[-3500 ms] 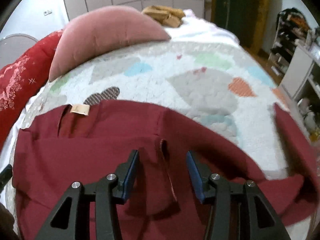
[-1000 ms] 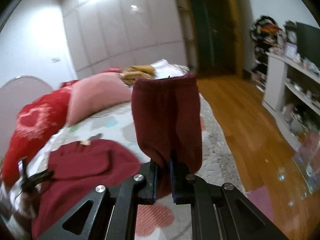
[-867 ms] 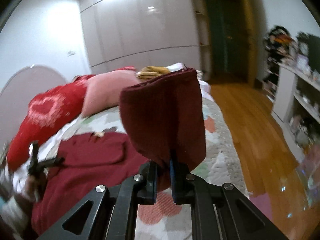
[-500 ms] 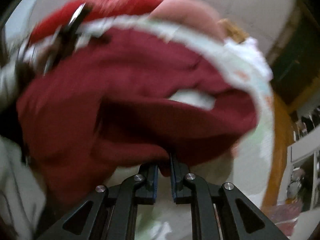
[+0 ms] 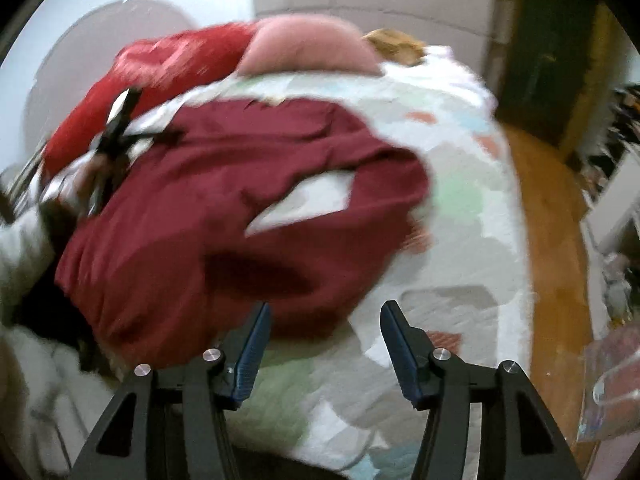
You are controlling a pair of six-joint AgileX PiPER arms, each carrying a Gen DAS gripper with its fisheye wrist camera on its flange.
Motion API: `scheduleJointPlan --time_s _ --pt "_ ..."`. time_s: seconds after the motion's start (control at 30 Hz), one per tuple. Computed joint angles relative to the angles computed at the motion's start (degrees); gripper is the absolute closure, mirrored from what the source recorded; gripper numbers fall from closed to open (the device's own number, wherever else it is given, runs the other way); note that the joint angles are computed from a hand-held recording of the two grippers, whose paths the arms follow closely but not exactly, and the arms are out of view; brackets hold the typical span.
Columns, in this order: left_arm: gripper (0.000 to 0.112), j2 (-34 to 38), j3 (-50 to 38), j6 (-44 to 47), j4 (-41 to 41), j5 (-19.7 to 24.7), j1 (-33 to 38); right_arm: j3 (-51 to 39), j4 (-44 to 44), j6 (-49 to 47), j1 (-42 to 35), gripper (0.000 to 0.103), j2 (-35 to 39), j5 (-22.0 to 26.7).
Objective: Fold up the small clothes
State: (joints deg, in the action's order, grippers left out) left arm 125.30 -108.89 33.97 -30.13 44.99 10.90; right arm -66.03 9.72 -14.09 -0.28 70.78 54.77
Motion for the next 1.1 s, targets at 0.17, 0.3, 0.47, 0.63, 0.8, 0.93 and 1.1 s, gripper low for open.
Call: scheduleJointPlan --time_s 0.17,0.3,0.47,0.63,0.8,0.93,1.1 --pt "0.039 0.1 -0.1 0.1 -0.1 0.1 0.0 -6.2 8.3 5.2 -7.4 0.048 9.0 -6.2" --pt "0.035 0.2 -0.4 0.6 -0.3 0.6 -0.1 -14.7 9.0 9.5 -7.3 0.049 20.8 -9.5" --pt "0.034 0.3 -0.5 0.8 -0.5 0.7 -0.1 -21.1 1.9 17.7 -3.1 0.091 27.6 -10.3" --pt "0.034 -0.4 -0.2 2.2 -2.9 1.5 1.0 -17.4 0.7 12.8 5.5 0.093 22.7 -11.7" --pt "0.034 -5.1 2.8 1.5 -0.8 0.9 0.9 -16.2 -1.6 13.5 12.6 0.093 24.9 -10.7" --pt "0.034 -10.8 7.2 5.6 -3.6 2.5 -0.2 -13.4 -2.4 17.5 14.2 0.091 28.2 -13.9" --pt "0.034 -17.5 13.6 12.0 -8.0 3.5 -3.6 -8.5 12.0 10.0 7.6 0.060 20.0 -11.0"
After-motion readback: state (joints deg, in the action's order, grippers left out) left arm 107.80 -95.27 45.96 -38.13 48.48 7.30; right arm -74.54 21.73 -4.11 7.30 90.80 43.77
